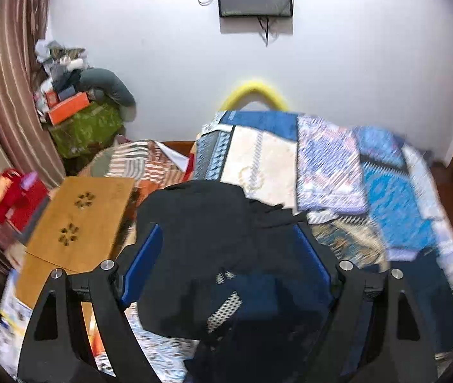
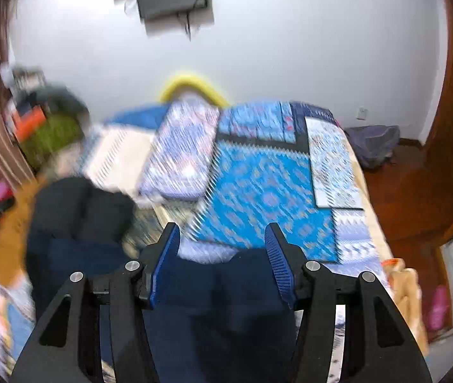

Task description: Fold large clothes

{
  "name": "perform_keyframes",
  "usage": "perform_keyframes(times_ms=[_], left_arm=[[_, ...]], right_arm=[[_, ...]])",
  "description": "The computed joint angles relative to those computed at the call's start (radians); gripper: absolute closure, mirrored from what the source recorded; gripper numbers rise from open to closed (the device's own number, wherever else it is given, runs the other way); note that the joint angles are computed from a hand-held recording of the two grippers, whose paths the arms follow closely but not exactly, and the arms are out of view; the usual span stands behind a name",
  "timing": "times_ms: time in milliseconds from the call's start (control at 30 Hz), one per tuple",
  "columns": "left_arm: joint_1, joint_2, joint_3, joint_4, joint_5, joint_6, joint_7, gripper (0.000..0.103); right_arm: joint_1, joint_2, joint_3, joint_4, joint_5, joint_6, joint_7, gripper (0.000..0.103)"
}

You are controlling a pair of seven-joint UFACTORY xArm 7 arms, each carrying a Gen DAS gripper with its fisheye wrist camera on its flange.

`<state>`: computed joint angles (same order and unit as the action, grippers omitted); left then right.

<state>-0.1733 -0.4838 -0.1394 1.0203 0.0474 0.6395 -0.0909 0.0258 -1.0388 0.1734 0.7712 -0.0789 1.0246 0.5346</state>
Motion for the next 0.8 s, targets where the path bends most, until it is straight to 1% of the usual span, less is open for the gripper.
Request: perform_keyframes(times_ms=[33,133,200,233,300,467,500,567,600,633,700,767,800], left_arm=[[-0.02,-0.019,0.023,-0.017,-0.029,0.002,0.024,0.021],[-0.046,-0.072,0.044,-0.079,-0.062,0.017,0.072,0.021],[-0.079,-0.106,0.063,-0.128,-0.099,0.048,0.122,0.021],[-0.093,-0.126,0.07,-0.155,-0.117,0.063,0.145,0.021],[-0.111,-0.158,0.072,-0.195,-0.146,0.095,0.173,0.021],[-0.19,-0.243,0.081,-0.318,-0.255,0.191,0.236,0.021],[-0.195,-0.251,0.08,-0.333,-0.265,0.202,0.244,0.021],[-0.193,-0.274,0.061,-0.375,-0.268,0.22,0.242,0.021],[-0.188,-0.287,0.053,-0.396,-0.264,0.225,0.237,0.021],[-0.184,-0.307,0.051,-0.422,-0.266,0.224,0.231,0.021],[-0.177,-0.359,0.066,-0.472,-0.282,0.216,0.219,0.021],[-0.161,-0.395,0.078,-0.495,-0.289,0.22,0.199,0.021],[-0.145,-0.414,0.084,-0.504,-0.288,0.228,0.182,0.021]], right_arm=[[0.008,-0.012,-0.005,0.0,0.009,-0.001,0.002,0.052],[0.051,-0.059,-0.008,-0.02,0.039,0.023,-0.017,0.051],[0.084,-0.066,-0.009,-0.034,0.067,0.044,-0.035,0.051],[0.113,-0.078,-0.007,-0.048,0.093,0.069,-0.044,0.051],[0.148,-0.085,-0.005,-0.067,0.126,0.094,-0.058,0.051],[0.241,-0.102,0.012,-0.136,0.212,0.165,-0.085,0.051],[0.262,-0.102,0.016,-0.156,0.236,0.18,-0.086,0.051],[0.274,-0.116,0.023,-0.183,0.254,0.208,-0.076,0.051],[0.276,-0.147,0.026,-0.208,0.264,0.206,-0.061,0.049],[0.274,-0.177,0.024,-0.225,0.27,0.207,-0.046,0.043],[0.265,-0.219,0.015,-0.235,0.275,0.233,-0.018,0.035],[0.252,-0.273,-0.009,-0.242,0.276,0.281,0.003,0.035],[0.247,-0.285,-0.007,-0.242,0.278,0.294,0.01,0.035]])
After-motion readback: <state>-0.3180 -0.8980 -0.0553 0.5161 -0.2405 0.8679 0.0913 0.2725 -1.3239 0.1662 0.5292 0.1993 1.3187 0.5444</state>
